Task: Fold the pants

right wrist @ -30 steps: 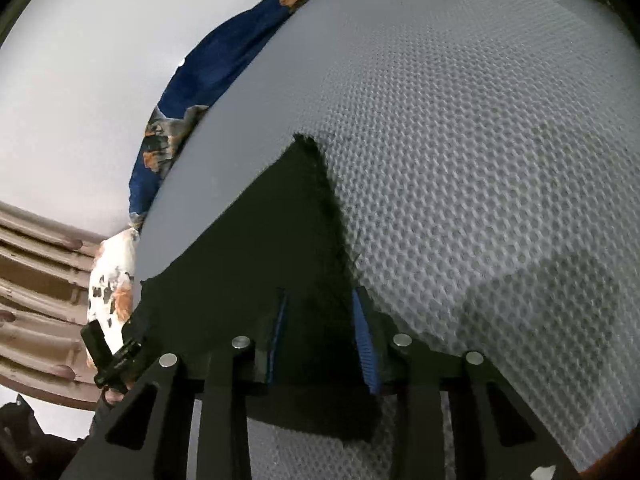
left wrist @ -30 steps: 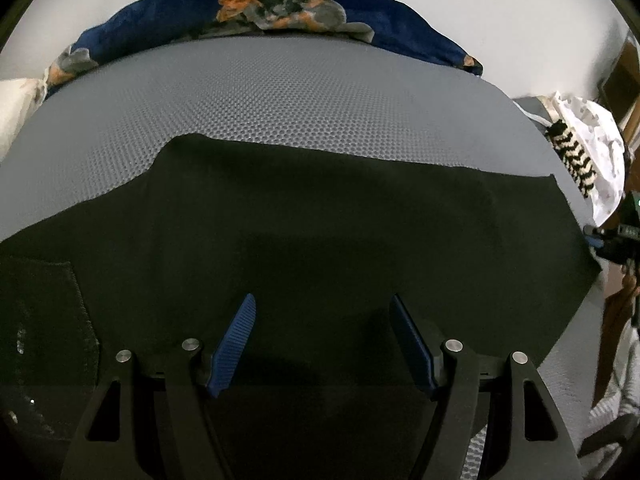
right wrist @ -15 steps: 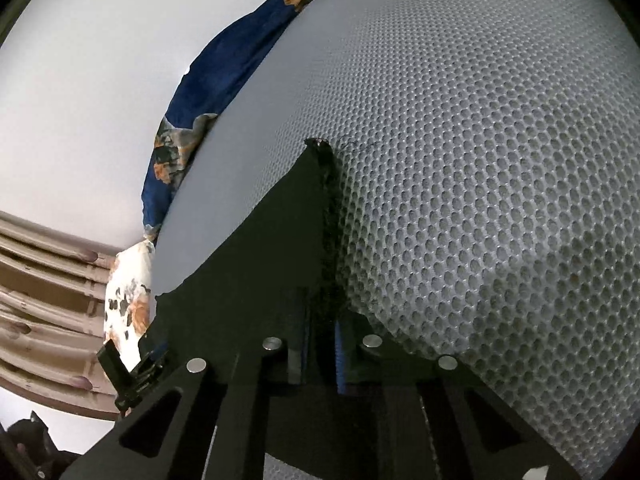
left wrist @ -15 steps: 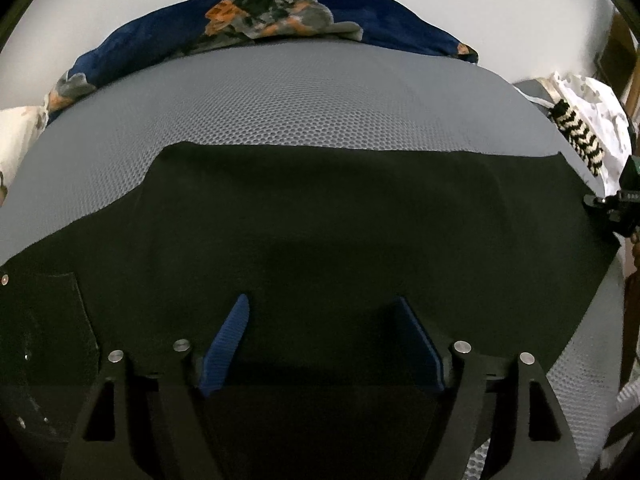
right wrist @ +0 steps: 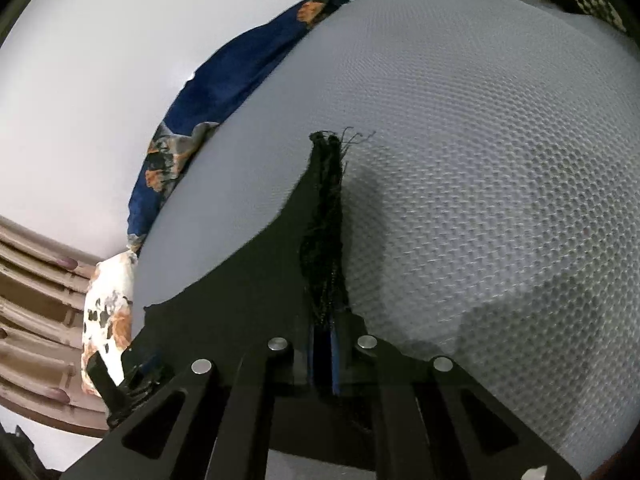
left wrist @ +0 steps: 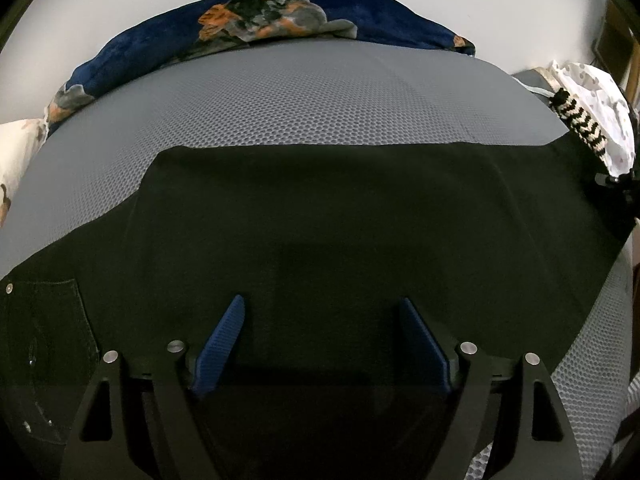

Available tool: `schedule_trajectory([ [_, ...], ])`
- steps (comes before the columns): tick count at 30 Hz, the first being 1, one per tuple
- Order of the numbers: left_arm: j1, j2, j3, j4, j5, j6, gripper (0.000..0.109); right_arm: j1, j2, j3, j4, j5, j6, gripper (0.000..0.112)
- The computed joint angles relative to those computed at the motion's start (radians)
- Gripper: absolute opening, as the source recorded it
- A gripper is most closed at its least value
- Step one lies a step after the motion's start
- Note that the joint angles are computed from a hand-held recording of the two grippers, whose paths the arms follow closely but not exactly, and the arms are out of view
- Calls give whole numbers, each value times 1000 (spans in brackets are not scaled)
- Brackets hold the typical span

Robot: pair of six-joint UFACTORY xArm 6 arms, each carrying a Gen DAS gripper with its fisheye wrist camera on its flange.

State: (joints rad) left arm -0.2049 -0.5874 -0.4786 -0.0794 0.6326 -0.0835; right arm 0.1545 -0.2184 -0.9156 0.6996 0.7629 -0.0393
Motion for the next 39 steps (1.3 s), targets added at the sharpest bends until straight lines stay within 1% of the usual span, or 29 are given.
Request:
schedule_trajectory([
  [5, 4, 2, -5, -9, 3, 16, 81, 65, 13, -56, -41, 10, 57, 7],
  [16, 2, -9, -2, -14, 9, 21, 81, 205, 88, -162, -39, 15, 81, 7],
  [22, 22, -16, -18, -38, 47, 35, 81, 275, 163, -208, 18, -7, 70, 6],
  [30, 97, -96, -6, -67, 123, 92, 81, 358, 282, -298, 128, -13, 17, 6],
  [35, 164, -159, 10, -97, 163, 148, 81, 419, 375, -391, 201, 11, -27, 6],
  [39, 232, -209, 13, -132, 186, 181, 81, 475, 457, -477, 226, 36, -45, 6],
])
